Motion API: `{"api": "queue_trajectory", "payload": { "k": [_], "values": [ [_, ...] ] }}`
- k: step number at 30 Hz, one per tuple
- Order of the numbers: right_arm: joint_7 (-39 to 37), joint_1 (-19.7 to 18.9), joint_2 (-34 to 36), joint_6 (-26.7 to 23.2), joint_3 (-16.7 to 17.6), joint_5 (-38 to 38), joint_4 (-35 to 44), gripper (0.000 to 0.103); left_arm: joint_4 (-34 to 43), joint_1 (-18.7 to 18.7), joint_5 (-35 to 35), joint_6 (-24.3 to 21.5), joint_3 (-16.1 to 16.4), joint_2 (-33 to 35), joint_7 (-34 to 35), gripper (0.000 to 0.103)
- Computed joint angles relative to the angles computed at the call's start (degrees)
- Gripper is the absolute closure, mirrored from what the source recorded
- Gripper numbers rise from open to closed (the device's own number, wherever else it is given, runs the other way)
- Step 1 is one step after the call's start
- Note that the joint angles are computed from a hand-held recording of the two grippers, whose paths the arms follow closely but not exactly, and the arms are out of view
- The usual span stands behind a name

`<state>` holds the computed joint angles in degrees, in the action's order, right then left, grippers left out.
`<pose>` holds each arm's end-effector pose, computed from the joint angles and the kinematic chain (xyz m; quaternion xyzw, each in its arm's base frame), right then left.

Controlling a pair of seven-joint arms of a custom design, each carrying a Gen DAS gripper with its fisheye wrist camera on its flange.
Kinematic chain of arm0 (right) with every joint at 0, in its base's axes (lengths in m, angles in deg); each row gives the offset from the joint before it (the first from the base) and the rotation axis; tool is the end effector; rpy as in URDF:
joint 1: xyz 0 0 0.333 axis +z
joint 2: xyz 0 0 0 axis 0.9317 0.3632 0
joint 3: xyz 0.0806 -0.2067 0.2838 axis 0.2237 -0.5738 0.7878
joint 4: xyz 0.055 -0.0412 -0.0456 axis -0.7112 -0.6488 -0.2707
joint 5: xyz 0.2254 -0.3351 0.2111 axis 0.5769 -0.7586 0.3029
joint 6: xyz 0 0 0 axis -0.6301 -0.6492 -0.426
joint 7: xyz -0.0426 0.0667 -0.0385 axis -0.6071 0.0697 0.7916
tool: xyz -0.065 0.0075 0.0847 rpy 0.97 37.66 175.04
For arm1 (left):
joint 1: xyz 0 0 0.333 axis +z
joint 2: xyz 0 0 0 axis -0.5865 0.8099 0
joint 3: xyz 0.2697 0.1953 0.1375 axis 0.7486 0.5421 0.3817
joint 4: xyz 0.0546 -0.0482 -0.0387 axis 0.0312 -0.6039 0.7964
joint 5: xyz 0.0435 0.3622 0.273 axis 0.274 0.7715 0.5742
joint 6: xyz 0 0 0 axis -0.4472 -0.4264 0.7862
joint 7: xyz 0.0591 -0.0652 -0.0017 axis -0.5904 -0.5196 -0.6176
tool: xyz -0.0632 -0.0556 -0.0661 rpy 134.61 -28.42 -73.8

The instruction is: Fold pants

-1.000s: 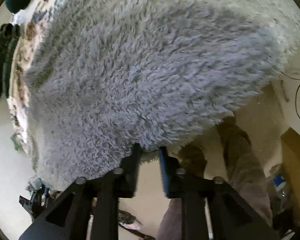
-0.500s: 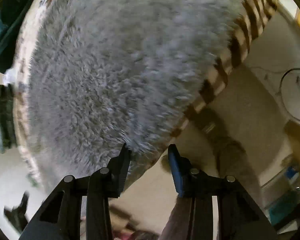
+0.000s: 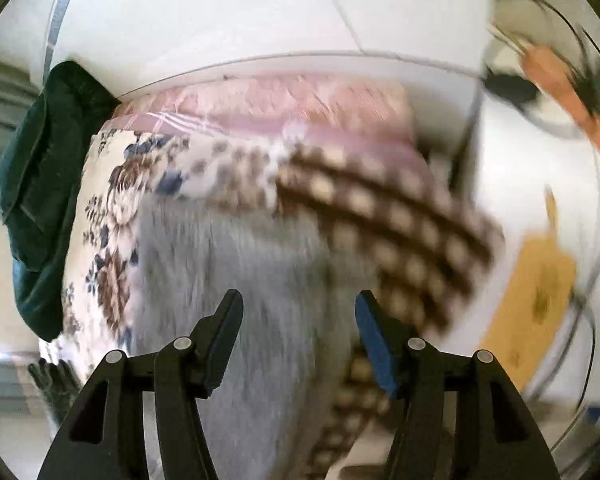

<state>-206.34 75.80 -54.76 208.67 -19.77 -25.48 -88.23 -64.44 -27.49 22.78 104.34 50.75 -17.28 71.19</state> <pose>0.5326 0.1239 0.5708 -0.0150 0.9762 -0.0812 0.2007 0.8452 0.0514 0.5398 0.5828 -0.8041 0.0932 0.0711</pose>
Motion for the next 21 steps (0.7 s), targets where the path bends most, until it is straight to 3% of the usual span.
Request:
{"api": "queue_trajectory", "payload": {
  "k": [1,3,7,9,11,13,15,18,20,21],
  "values": [
    [-2.5,-0.1,0.5,0.7,-0.9,0.1,0.2,0.068,-3.1,-0.4,0.3,1.6,0.1,-1.7,0.3,0.015],
    [-10.0,0.2,2.9,-3.1,-2.4,1.6,3.0,0.094,-7.2,-0.9,0.5,3.9,0.1,-4.0,1.0,0.015],
    [-8.3,0.7,5.5,-11.2,-0.7,-1.7,9.0,0.094,-7.7,-2.4,1.7,4.4,0.5,-4.3,2.4,0.015],
    [-6.6,1.1,3.6,-10.8,-0.9,-1.6,7.5,0.094,-7.3,-2.8,2.0,4.5,0.6,-4.2,2.8,0.015],
    [-9.5,1.5,2.0,-6.5,-2.8,3.5,4.1,0.088,-6.8,-3.1,2.3,4.9,0.6,-4.0,3.1,0.015],
    [-10.5,1.5,0.0,0.3,-3.6,7.7,-0.4,0.047,-6.7,-3.3,2.4,5.3,0.7,-3.8,3.0,0.015],
    [-8.1,0.5,-1.7,8.4,-2.3,7.0,-4.4,0.025,-5.9,-3.8,2.6,4.8,0.8,-2.9,2.3,0.015],
    [-9.2,0.7,-1.4,14.1,-2.4,10.0,-7.1,0.023,-7.0,-3.9,3.0,5.2,1.0,-2.5,2.0,0.015],
    [-11.5,2.2,0.2,24.1,-3.7,15.8,-10.7,0.023,-9.5,-3.5,2.7,6.8,0.9,-3.0,1.9,0.015],
    [-12.6,2.4,1.0,25.9,-3.8,17.3,-11.2,0.023,-10.6,-3.2,2.3,7.8,0.8,-3.2,1.6,0.013]
  ]
}}
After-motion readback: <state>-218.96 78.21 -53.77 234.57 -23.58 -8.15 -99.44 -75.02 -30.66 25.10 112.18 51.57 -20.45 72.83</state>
